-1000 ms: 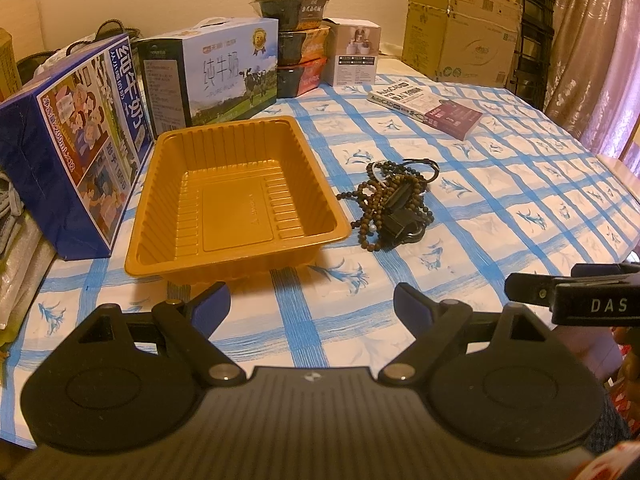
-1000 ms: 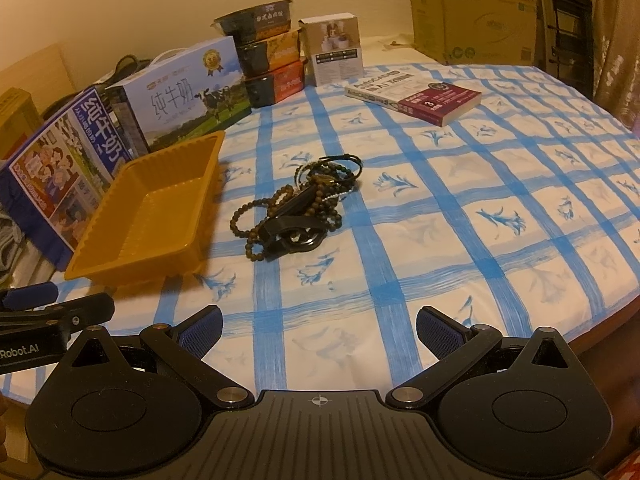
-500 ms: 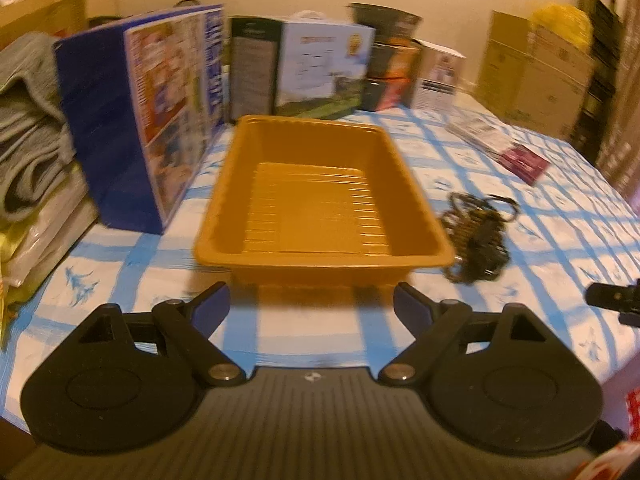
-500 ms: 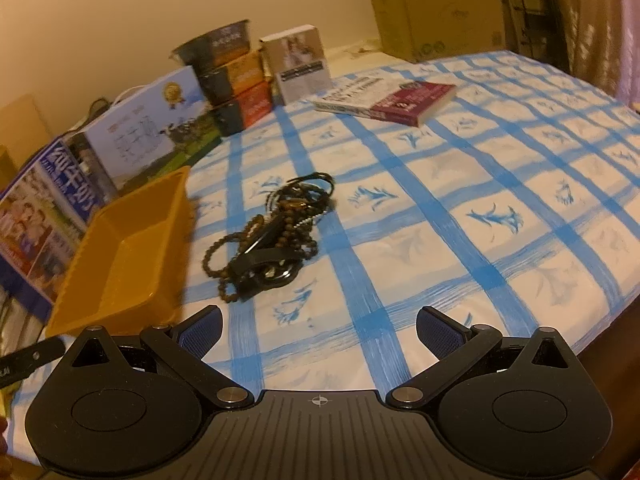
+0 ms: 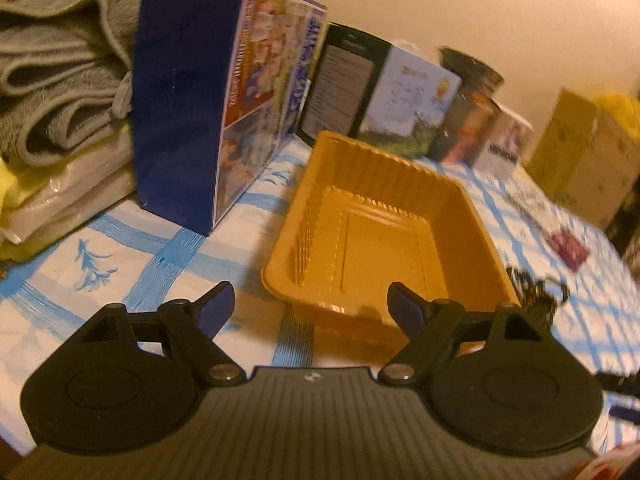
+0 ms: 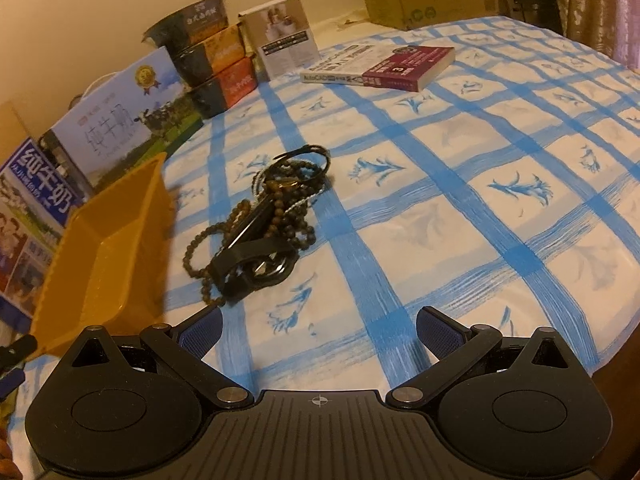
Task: Organize jewelry
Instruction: 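Move the left tool to the orange tray and grasp its rim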
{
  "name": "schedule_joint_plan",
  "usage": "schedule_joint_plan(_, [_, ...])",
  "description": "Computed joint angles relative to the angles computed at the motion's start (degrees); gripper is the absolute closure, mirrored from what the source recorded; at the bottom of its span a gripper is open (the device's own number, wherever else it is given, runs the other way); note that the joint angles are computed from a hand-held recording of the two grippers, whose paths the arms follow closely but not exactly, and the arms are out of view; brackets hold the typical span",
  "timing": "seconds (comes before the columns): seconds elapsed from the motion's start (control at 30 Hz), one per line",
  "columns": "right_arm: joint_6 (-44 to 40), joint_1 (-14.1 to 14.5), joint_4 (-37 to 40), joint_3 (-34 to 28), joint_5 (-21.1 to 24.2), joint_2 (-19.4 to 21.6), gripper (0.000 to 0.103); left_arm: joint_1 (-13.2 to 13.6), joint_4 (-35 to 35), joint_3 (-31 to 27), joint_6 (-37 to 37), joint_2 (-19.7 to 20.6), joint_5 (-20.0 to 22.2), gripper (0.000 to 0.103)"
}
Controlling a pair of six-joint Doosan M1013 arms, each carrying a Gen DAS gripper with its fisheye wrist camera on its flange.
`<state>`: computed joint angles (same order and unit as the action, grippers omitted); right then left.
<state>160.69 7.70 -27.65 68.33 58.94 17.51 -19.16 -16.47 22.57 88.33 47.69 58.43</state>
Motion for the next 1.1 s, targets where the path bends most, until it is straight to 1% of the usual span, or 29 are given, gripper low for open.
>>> schedule_joint_plan(0.07, [0.8,0.0,-1.0,-0.4,0.6,0.5,0.000,-0.1,0.2,-1.1,-1.8,0.9,-0.5,0.022])
schedule_joint_plan(0.13, [0.3,-0.4,-0.3,-0.9,0.9,0.8,0.000,-0.3,0.8,-1.5,-3.4,1.5,-1.8,0.022])
schedule_joint_plan(0.23, [-0.5,-0.8,0.4,-1.1,0.9,1.2,0.000,-0.5,0.6,-2.9,-5.1,2.7,-2.3,0.023])
schedule_joint_plan(0.3, [-1.9,-0.9,0.8,-1.9,2.5,1.8,0.000,-0.7,0.6,-4.0,-5.7,3.6,-2.4,0.029])
schedule_joint_plan(0.37, [-3.2,-0.9,0.8,-2.7,4.1,2.4,0.000,-0.9,0.9,-4.8,-6.2,4.3,-2.7,0.031])
schedule_joint_plan(0.43, [-3.6,-1.0,0.7,-2.4,3.9,2.4,0.000,-1.1,1.0,-5.4,-6.1,4.8,-3.0,0.034])
schedule_joint_plan(0.53, [-3.5,-1.2,1.0,-2.2,3.8,2.5,0.000,-1.5,2.6,-4.4,-6.1,4.6,-4.6,0.036])
schedule_joint_plan(0.6, [-3.6,-1.4,1.5,-2.1,3.4,2.5,0.000,-1.7,3.1,-4.7,-5.7,5.0,-4.8,0.046])
schedule_joint_plan(0.67, [-3.9,-1.5,1.8,-2.1,3.3,2.6,0.000,-2.0,4.0,-4.9,-5.2,5.2,-5.0,0.048])
schedule_joint_plan(0.73, [-4.0,-1.6,2.0,-2.0,3.1,2.7,0.000,-2.2,5.4,-4.0,-5.2,4.9,-6.1,0.049])
schedule_joint_plan(0.77, [-4.0,-1.6,2.2,-2.0,3.0,2.8,0.000,-2.3,5.9,-3.5,-5.0,4.8,-6.7,0.053])
schedule_joint_plan(0.8, [-4.0,-1.7,2.3,-1.9,3.0,2.7,0.000,-2.4,6.1,-3.2,-4.5,4.7,-7.2,0.061])
schedule_joint_plan(0.87, [-4.1,-1.7,2.4,-1.8,2.9,2.7,0.000,-2.5,6.1,-2.6,-3.3,4.5,-8.0,0.069])
schedule_joint_plan(0.93, [-4.1,-1.7,2.1,-1.7,2.8,2.7,0.000,-2.4,5.2,-1.6,-1.2,4.1,-9.1,0.081])
schedule_joint_plan(0.97, [-4.1,-1.6,1.8,-1.6,2.8,2.6,0.000,-2.3,4.3,-1.3,0.4,4.0,-9.7,0.091])
schedule_joint_plan(1.0, [-4.1,-1.6,1.6,-1.6,2.9,2.6,0.000,-2.2,3.2,-1.2,2.0,4.0,-9.8,0.097])
schedule_joint_plan(1.1, [-3.9,-1.5,1.0,-1.5,2.9,2.4,0.000,-2.1,0.7,0.6,6.8,3.1,-11.7,0.101])
